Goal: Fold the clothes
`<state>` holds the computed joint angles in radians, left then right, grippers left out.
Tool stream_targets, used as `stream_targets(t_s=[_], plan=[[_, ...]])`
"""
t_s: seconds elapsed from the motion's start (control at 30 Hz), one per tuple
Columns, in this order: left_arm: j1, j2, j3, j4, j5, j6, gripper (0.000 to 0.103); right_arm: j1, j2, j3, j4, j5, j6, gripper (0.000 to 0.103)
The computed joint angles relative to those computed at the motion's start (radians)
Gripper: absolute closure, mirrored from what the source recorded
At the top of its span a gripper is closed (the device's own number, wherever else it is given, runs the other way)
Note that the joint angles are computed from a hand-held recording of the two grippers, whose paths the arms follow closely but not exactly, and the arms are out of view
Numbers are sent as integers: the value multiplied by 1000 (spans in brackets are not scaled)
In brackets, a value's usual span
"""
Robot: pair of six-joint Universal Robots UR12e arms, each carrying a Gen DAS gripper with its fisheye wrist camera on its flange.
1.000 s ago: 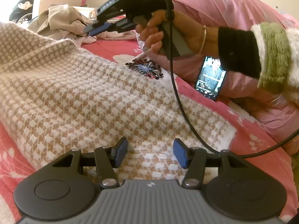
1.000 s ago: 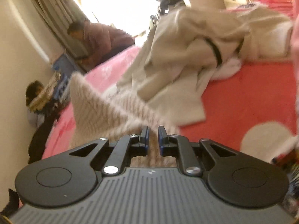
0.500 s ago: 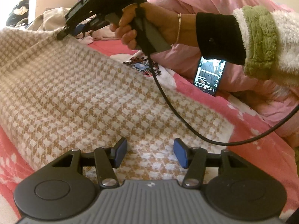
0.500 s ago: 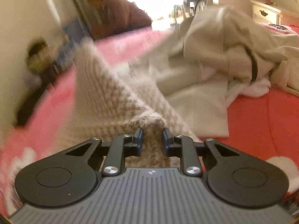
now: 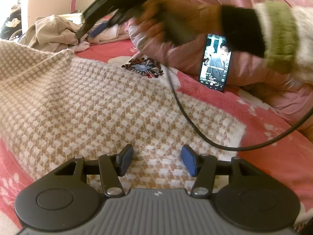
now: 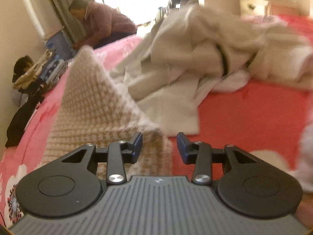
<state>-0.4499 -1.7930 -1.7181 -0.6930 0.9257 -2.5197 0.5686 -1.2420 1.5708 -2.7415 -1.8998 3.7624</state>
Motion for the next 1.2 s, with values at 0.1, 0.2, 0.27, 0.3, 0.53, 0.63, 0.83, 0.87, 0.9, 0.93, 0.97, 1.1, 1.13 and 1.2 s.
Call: stream_targets(t_s=[0.1, 0.2, 0.27, 0.3, 0.53, 0.63, 0.83, 0.87, 0.9, 0.93, 0.97, 1.1, 1.13, 1.2], plan=[[4, 1, -6, 8, -10, -4, 48, 27, -51, 18, 3, 33, -104, 70], [5, 1, -14, 26, -17, -22, 48, 58, -66, 24, 61, 105, -200, 71], [2, 0, -15, 34, -14, -38, 48, 79, -62, 23, 114, 134, -244, 72], [1, 2, -15, 33, -11, -45, 48, 90, -50, 13, 183, 112, -241, 72], [51, 29, -11, 53, -79, -77, 52, 130, -30, -13, 252, -41, -83, 72], [69, -1, 17, 142, -73, -129, 52, 135, -27, -65, 265, -87, -159, 72], [59, -125, 152, 193, 57, -239, 55, 91, 74, -255, 285, -112, -264, 72], [61, -140, 168, 175, 51, -252, 55, 80, 101, -295, 296, -94, -270, 72], [64, -148, 173, 164, 38, -245, 55, 73, 130, -334, 297, -77, -289, 73], [66, -155, 179, 153, 26, -237, 55, 66, 161, -373, 296, -62, -312, 73], [68, -163, 184, 142, 13, -228, 55, 60, 193, -415, 296, -47, -335, 74], [83, -167, 162, 161, -44, -213, 54, 42, 311, -566, 266, 0, -415, 74], [89, -167, 156, 164, -61, -224, 54, 35, 339, -597, 258, 0, -430, 75], [98, -171, 148, 180, -93, -252, 54, 23, 394, -659, 259, -22, -458, 76]])
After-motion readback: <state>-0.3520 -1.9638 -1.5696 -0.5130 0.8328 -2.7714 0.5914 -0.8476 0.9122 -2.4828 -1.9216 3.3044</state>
